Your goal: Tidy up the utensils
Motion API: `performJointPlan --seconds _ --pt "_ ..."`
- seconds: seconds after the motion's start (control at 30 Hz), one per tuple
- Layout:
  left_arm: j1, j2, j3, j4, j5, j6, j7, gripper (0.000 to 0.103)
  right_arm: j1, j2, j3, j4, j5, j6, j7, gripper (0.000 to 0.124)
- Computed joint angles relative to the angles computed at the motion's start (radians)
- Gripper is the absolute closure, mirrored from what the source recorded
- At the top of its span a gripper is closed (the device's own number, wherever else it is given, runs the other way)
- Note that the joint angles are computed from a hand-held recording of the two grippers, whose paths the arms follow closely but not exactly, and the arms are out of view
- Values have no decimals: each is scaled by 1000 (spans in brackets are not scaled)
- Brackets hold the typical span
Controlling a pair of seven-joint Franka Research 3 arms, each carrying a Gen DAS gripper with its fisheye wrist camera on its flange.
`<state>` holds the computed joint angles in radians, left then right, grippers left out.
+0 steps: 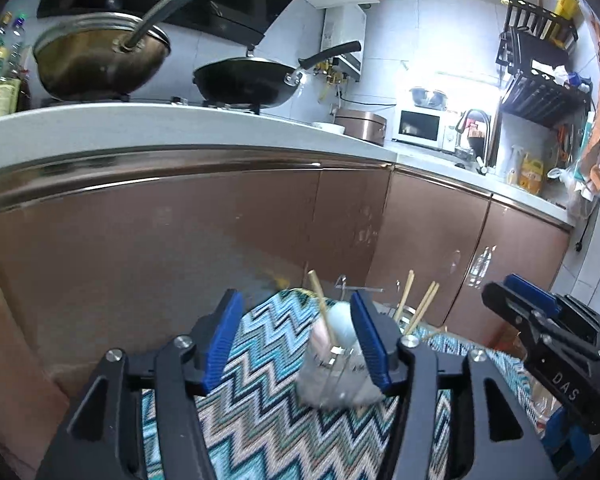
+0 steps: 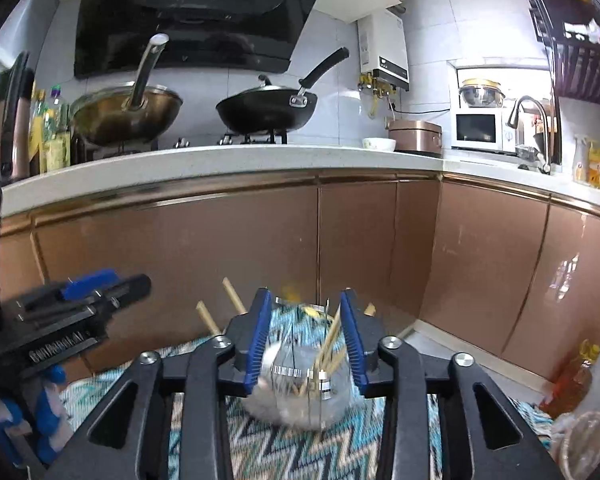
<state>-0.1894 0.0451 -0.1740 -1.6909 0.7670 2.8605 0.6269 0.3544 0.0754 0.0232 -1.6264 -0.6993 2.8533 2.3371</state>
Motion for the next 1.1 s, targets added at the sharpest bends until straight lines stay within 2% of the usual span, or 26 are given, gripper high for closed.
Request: performJointPlan --seconds 0.2,0.4,0.57,0.83,1.1 --pt "32 -165 -30 -149 77 -44 -68 39 -15 -131 60 -135 -60 -98 82 78" --pt "89 -277 -94 -225 139 -83 -120 31 -79 -245 142 -239 -65 -143 138 70" --pt "125 -364 -132 -282 161 -105 -142 27 -134 -316 208 -281 -83 -176 176 58" --pt "171 -466 -153 -350 146 -68 -151 26 -206 -420 292 -332 -133 -216 221 35" --pt "184 -523 -154 -394 74 -28 -86 26 -267 -505 346 -367 -144 -243 240 21"
